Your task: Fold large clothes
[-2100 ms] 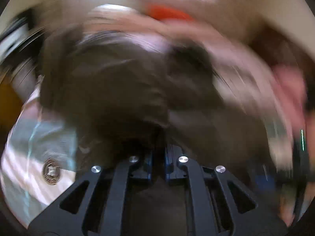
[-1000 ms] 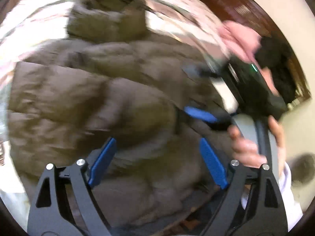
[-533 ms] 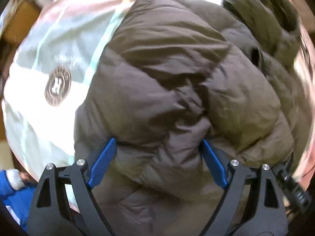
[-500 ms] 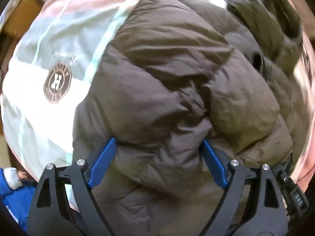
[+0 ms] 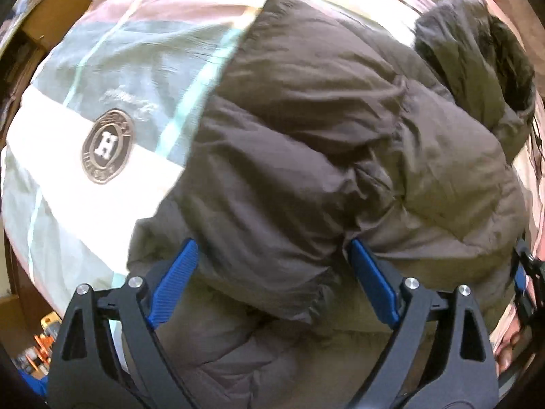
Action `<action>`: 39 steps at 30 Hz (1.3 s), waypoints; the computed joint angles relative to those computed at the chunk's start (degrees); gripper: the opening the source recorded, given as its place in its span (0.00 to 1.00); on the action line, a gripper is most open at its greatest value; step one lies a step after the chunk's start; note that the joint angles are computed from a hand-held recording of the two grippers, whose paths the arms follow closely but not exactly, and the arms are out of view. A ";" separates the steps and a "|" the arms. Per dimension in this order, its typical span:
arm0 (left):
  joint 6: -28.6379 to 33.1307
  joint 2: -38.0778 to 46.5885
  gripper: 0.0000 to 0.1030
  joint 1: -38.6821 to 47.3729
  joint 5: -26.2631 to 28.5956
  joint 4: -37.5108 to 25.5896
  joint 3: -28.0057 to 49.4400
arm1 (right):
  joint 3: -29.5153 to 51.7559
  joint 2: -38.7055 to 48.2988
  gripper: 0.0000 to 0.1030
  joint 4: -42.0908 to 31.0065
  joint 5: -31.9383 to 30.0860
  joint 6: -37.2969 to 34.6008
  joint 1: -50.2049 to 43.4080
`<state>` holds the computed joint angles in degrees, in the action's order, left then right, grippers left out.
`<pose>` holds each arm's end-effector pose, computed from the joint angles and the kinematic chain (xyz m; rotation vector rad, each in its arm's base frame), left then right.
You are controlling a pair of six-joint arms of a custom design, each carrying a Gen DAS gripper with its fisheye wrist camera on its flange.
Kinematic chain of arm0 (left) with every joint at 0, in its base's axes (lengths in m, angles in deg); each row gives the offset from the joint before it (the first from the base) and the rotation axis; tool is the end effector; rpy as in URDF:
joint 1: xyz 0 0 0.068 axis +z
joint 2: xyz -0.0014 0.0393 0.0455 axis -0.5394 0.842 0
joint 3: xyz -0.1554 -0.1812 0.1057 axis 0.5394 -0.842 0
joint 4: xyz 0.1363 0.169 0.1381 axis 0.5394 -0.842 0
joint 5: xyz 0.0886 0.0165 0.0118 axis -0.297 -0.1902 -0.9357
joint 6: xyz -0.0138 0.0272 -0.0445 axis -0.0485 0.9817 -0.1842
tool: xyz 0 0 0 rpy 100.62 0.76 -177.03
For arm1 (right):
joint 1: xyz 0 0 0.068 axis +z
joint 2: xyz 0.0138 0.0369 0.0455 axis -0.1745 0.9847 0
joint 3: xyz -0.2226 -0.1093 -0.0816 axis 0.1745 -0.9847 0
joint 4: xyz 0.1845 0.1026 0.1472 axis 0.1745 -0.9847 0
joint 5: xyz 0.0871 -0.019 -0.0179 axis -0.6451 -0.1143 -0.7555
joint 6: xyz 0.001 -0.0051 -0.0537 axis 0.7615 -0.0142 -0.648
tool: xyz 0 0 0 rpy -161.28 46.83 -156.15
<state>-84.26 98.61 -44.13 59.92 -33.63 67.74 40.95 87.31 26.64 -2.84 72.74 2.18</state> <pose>0.4071 -0.0836 0.2274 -0.0349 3.0632 -0.0641 0.2208 0.0444 0.2094 1.1761 2.3856 0.3233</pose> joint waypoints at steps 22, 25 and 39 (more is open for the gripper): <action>-4.92 -1.54 0.88 0.40 -15.94 10.45 -6.33 | 2.67 9.31 0.60 2.70 6.17 -5.69 8.39; -3.36 -5.91 0.88 -1.13 -14.99 13.52 -9.61 | 2.06 3.54 0.60 -0.94 7.35 -2.93 6.26; -0.27 -2.03 0.84 -8.52 -10.85 12.17 -13.58 | 7.87 23.98 0.45 6.62 0.46 -7.80 15.81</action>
